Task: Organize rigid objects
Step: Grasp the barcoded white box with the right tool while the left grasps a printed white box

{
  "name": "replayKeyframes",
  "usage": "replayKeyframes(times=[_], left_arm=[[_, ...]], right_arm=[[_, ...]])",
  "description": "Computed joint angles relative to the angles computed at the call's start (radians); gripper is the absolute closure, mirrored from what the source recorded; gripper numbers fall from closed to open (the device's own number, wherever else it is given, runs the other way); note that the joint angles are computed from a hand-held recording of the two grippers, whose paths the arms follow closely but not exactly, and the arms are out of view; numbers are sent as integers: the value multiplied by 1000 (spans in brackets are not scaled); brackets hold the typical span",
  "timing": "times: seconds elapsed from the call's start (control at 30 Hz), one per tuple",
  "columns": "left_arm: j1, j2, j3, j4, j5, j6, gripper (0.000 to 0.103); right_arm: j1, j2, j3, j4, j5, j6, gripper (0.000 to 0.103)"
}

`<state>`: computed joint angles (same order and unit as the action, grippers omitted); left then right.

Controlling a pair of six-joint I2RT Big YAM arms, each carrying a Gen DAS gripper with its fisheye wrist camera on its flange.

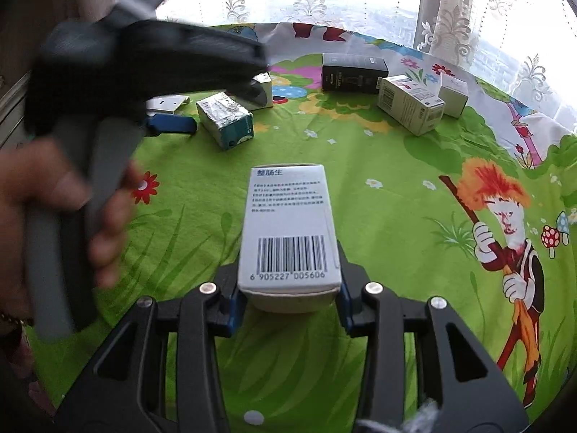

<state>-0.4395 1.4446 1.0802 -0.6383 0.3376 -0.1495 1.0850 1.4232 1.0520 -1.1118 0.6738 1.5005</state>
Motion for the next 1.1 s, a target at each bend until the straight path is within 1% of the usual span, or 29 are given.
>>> replayKeyframes(times=[0.03,0.07,0.1,0.13,0.17,0.27,0.3,0.4,0.43,0.47,0.5,0.53,0.57,0.6,0.67,0.7,0.77,0.8,0.83,0.87,0.93,0.97,1.0,1.07,1.1], left_arm=[[-16,1,4,-3,-47,11,18],[-27,-2,3,-10,-77,34,26],[-29,-21,-16,-2,-90,69,52],[-15,-37,-34,0,-33,102,59],[7,-50,-45,-23,19,142,64],[79,-108,-94,-95,122,308,64],[116,-138,-118,-128,155,390,64],[183,-172,-139,-199,209,529,63],[186,-174,-142,-199,207,548,63],[185,-176,-145,-191,193,553,62],[180,-179,-149,-178,167,554,53],[171,-183,-154,-165,153,550,50],[163,-191,-162,-148,140,550,38],[147,-201,-173,-121,106,545,27],[119,-214,-198,-57,57,548,24],[112,-216,-211,-30,36,558,24],[99,-219,-229,22,6,556,24],[96,-217,-227,23,4,553,24],[107,-214,-224,19,24,556,24],[112,-213,-223,20,30,550,25],[118,-215,-226,32,27,538,40],[122,-213,-226,42,31,521,61],[136,-206,-219,41,52,509,69],[148,-193,-209,31,92,498,69],[148,-192,-209,31,95,494,69]], right_arm=[[0,-2,-2,4,0,0,58],[0,-5,-6,8,0,0,58],[0,-7,-9,12,1,0,58],[1,-11,-12,18,1,0,58],[1,-16,-18,26,2,1,58],[4,-36,-40,60,5,7,58],[4,-46,-50,76,7,8,58],[6,-68,-75,117,10,13,58],[6,-76,-84,131,11,17,58],[7,-79,-87,137,12,20,58],[7,-80,-88,140,12,21,58],[7,-79,-87,142,12,22,57],[6,-80,-88,150,11,14,53],[5,-84,-92,164,10,1,50],[-2,-86,-91,164,0,-18,48],[-7,-80,-83,152,-8,-26,48],[-21,-61,-61,115,-17,-36,46],[-25,-49,-50,103,-15,-40,43],[-28,-39,-43,93,-10,-42,42],[-31,-21,-24,66,-12,-44,42],[-33,14,14,6,-12,-44,43],[-31,17,17,-2,-10,-34,46],[-29,18,17,-8,-6,-25,60],[-25,32,33,-48,2,-2,60],[-24,40,43,-65,5,2,60]])
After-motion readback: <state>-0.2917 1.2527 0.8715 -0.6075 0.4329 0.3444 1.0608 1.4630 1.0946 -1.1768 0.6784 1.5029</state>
